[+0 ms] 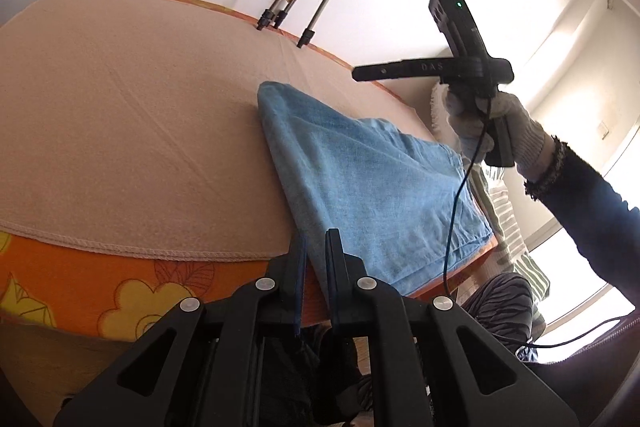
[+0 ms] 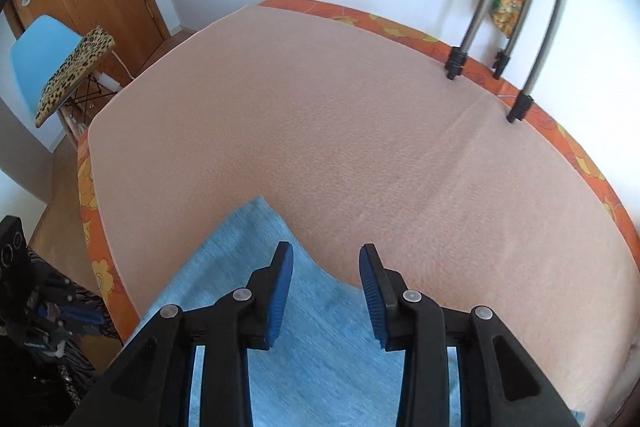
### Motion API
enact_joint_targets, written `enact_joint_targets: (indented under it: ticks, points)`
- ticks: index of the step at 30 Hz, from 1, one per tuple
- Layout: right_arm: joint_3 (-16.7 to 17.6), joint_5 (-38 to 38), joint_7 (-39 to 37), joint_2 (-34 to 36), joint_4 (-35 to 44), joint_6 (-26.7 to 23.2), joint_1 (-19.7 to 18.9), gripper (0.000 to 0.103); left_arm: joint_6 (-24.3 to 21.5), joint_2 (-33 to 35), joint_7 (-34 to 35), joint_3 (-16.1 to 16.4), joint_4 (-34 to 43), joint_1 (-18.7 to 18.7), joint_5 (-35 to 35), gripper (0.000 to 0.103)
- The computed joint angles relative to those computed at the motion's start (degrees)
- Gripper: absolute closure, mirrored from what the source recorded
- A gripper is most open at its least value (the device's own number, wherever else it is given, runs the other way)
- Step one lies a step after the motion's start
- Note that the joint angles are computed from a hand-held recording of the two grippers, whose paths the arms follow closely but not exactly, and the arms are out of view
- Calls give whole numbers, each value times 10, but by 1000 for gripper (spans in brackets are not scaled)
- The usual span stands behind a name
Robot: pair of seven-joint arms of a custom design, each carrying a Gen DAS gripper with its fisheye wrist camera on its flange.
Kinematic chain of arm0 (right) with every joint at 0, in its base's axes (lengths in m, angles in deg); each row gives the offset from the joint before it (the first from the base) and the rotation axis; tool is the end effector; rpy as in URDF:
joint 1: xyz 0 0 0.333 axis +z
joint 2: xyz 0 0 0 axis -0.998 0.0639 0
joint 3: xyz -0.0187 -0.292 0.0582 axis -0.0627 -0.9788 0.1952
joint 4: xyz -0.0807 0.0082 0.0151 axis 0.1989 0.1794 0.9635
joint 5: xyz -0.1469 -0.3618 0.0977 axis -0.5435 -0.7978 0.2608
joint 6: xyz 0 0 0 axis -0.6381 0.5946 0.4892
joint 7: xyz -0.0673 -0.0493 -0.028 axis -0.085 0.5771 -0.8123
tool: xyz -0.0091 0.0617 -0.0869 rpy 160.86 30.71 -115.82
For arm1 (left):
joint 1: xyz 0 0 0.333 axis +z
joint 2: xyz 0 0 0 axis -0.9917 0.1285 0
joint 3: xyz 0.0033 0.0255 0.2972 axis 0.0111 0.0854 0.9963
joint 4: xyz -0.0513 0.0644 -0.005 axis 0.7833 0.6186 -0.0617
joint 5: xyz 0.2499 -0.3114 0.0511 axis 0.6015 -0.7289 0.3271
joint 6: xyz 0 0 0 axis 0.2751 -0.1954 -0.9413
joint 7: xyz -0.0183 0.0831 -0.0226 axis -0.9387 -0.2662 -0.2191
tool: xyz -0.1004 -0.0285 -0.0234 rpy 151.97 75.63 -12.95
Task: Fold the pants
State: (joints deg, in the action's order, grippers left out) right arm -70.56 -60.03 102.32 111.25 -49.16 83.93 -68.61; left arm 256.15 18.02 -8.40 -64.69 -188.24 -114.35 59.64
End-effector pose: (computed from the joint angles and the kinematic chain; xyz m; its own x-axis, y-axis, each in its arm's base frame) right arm 0.6813 0.3122 0.4120 0.6199 -0.7845 -0.0187 -0.7174 -0.5568 -0.4187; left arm 0.4600 -0.4666 0.3584 -0.2864 -0.7711 0.5687 -0.7888 -0.1471 -0.5968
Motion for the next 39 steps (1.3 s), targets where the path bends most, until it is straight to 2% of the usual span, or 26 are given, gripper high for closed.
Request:
enact_joint_targets:
  ticks: [1, 2, 3, 4, 6, 7, 8, 9, 13, 17, 21, 23, 25, 27, 28, 30, 32, 34, 37, 39]
  points:
    - [1, 10, 0, -21, -32, 15, -9, 68, -6, 3, 1, 6, 10, -3, 0, 94]
    - [-2, 12, 5, -40, -62, 33, -13, 69, -17, 6, -1, 32, 22, -26, 1, 89]
    - [-6, 10, 14, -56, -88, 50, -15, 69, -27, 10, 2, 73, 37, -64, -9, 88]
    - [-10, 9, 18, -65, -100, 59, -19, 69, -36, 17, 4, 94, 51, -82, -9, 88]
    - [-15, 6, 26, -81, -125, 80, -26, 69, -68, 37, -2, 91, 82, -75, 2, 86]
    - [-19, -1, 33, -85, -131, 85, -27, 68, -83, 47, -1, 103, 99, -87, -7, 84]
    - [-21, -4, 32, -92, -140, 86, -32, 68, -98, 55, -33, 135, 112, -112, 17, 78]
    - [-24, -11, 33, -92, -139, 83, -34, 68, -108, 62, -67, 165, 121, -135, 44, 78]
    - [-19, -15, 15, -83, -132, 76, -45, 67, -145, 85, -81, 185, 157, -153, 74, 78]
    - [-8, -14, -29, -55, -108, 53, -47, 67, -163, 98, -89, 146, 165, -120, 93, 77]
    - [-4, -16, -67, -16, -70, 16, -41, 67, -142, 93, -93, 113, 149, -90, 107, 77]
    - [-8, -25, -74, -2, -56, -2, -34, 67, -128, 95, -84, 76, 142, -58, 99, 77]
    - [-9, -27, -79, 1, -61, 3, -32, 68, -120, 101, -73, 38, 143, -27, 82, 77]
    - [-6, -20, -82, -3, -73, 11, -34, 82, -117, 102, -65, 18, 142, -11, 71, 77]
    - [-5, -18, -81, -10, -85, 21, -33, 93, -114, 104, -58, 2, 141, 2, 63, 77]
    - [-20, -52, -65, -27, -118, 54, -14, 102, -112, 107, -47, -18, 142, 16, 53, 73]
    - [-36, -92, -35, -35, -134, 77, 4, 103, -107, 110, -38, -27, 142, 21, 45, 70]
    - [-66, -145, 30, -16, -109, 85, 26, 103, -107, 111, -30, -39, 143, 28, 38, 69]
    - [-46, -123, 34, -3, -78, 56, 5, 103, -101, 111, -17, -60, 138, 41, 26, 69]
    - [-45, -128, 48, -12, -77, 54, 8, 93, -92, 116, -9, -80, 136, 55, 16, 69]
